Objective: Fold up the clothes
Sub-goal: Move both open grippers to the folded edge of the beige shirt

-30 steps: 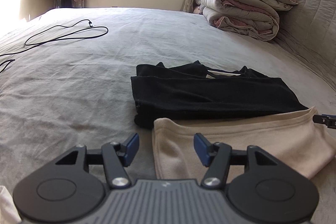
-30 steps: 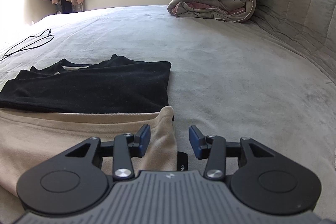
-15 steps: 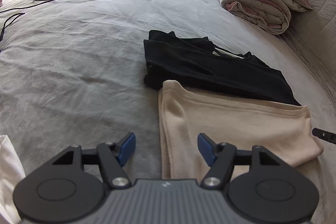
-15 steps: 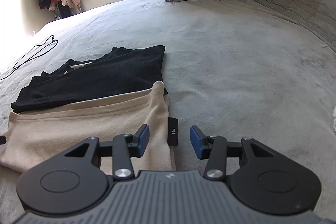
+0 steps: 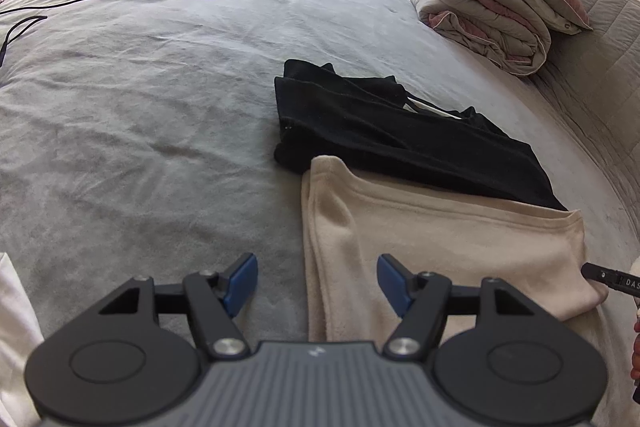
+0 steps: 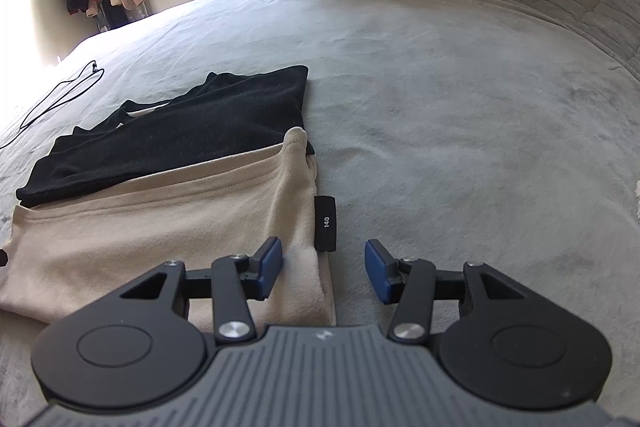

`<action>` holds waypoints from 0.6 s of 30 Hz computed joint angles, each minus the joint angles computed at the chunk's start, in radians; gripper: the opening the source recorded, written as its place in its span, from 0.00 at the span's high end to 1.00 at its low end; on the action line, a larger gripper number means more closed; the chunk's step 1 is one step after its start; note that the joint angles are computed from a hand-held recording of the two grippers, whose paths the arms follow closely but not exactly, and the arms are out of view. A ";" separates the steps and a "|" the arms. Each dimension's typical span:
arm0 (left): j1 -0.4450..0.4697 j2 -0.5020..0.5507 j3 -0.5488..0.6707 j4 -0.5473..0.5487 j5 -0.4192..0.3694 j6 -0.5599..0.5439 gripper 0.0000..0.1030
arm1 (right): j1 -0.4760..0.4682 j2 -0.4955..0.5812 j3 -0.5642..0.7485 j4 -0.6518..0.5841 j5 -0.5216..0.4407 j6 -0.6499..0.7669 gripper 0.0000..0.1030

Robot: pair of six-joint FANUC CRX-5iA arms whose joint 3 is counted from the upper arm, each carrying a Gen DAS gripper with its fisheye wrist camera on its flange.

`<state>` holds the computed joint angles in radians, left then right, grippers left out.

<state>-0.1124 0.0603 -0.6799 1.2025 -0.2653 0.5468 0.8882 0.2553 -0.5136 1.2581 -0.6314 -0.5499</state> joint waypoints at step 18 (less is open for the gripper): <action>0.103 -0.007 0.046 -0.207 -0.170 0.167 0.34 | -0.005 -0.029 -0.020 0.013 0.052 -0.027 0.50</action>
<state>-0.0093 0.0533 -0.6336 0.9955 -0.4353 0.7138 0.8832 0.2261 -0.5332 1.2713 -0.5794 -0.5774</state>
